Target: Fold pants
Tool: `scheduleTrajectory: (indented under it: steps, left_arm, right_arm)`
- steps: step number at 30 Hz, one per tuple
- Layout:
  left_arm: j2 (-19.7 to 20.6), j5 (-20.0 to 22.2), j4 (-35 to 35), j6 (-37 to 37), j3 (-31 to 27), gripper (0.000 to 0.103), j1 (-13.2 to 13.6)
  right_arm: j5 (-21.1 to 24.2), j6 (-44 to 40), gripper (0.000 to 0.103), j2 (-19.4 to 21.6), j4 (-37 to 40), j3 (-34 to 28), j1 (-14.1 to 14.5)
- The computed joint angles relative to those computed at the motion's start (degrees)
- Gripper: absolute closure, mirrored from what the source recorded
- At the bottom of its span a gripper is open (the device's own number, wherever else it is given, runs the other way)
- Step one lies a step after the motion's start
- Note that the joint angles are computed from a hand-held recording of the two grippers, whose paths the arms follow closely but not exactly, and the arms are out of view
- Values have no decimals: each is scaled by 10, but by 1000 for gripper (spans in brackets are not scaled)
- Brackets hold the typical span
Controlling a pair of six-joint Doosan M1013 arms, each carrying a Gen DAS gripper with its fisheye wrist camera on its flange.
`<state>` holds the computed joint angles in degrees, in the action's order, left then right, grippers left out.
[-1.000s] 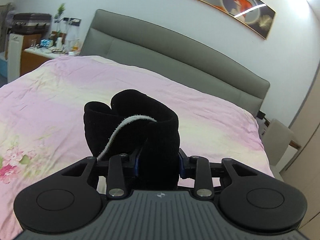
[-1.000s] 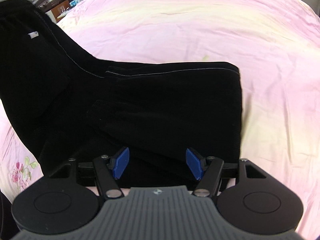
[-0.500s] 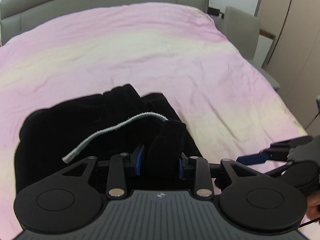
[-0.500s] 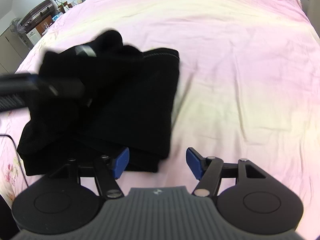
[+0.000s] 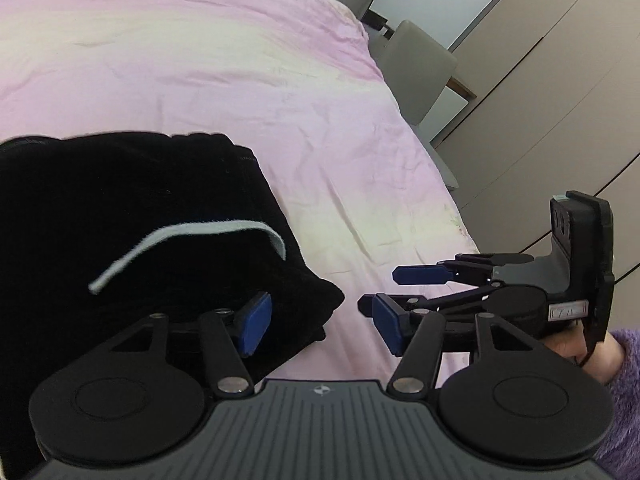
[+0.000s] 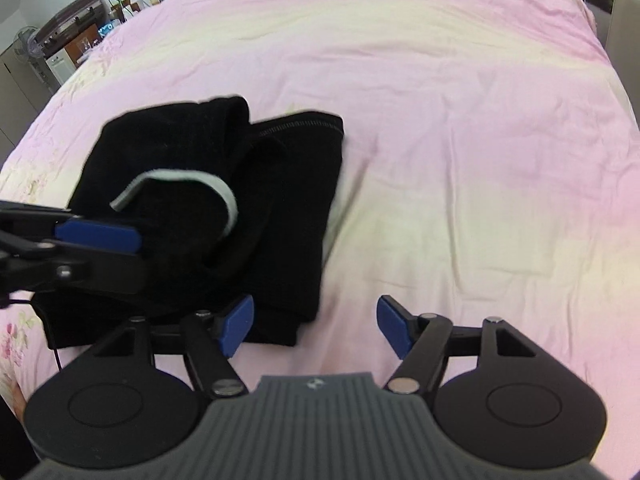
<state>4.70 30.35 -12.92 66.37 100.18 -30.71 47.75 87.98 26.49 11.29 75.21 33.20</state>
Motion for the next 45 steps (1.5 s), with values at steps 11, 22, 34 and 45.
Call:
scheduleTrajectory:
  steps: [11,22,34,45]
  left_arm:
    - [-87,95,298,-264,75,34,40]
    - [-96,10,176,-195,140,34,108]
    - [-105,-37,196,-239,151,35,116]
    - [-60,-13,346,-336,93,47,92]
  right_arm:
    - [7,29,33,42,93,-85,14]
    - [34,148,33,133,149,-170,9]
    - [-29,137,83,105,93,-163,27]
    - [7,179,53,110,23,-150,15]
